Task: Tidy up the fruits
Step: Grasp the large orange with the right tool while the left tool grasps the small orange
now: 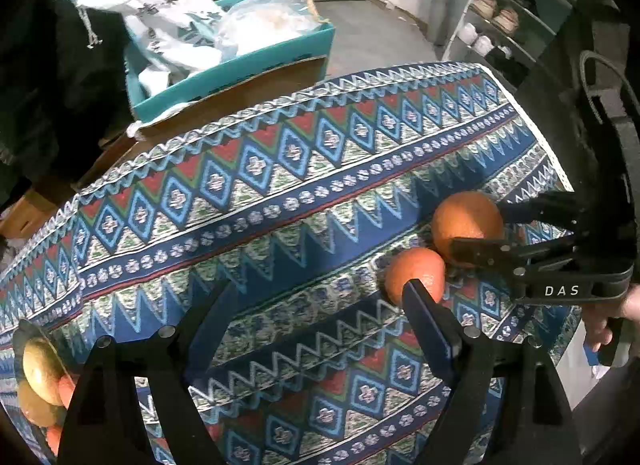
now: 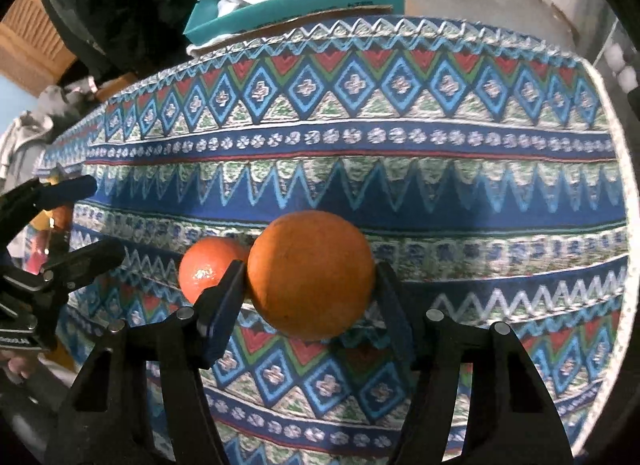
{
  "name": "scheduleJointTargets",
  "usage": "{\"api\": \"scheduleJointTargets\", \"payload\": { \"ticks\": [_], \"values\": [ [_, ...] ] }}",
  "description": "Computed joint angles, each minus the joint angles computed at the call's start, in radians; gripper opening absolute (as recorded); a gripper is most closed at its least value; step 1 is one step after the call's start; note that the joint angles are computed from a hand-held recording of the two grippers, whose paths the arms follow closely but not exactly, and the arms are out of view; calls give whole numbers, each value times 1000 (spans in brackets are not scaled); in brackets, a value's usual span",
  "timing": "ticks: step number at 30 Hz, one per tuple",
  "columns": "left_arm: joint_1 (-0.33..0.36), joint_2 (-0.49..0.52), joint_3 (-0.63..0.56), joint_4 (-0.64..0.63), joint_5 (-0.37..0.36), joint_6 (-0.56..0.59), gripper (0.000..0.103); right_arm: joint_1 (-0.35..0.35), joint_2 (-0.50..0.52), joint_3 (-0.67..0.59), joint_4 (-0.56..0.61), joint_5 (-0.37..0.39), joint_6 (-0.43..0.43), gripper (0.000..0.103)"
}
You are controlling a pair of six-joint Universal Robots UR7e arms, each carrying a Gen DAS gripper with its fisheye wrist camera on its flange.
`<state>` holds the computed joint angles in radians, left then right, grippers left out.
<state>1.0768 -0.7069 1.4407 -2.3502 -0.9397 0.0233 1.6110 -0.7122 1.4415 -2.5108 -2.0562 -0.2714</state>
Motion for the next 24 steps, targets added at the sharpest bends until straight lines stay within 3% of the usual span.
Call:
{"api": "scheduleJointTargets", "payload": {
  "ticks": [4,10,24],
  "values": [
    [-7,11,3,-5,-18,15,86,8,-26,21,-39,-65,-17,65],
    [-18,37,-4,2,-60,27,86,-6,-58,43,-62,-98,-12,65],
    [-2,131,-103,111,-137,-11,86,-33,-56,48,-45,-90,-2,65]
  ]
}}
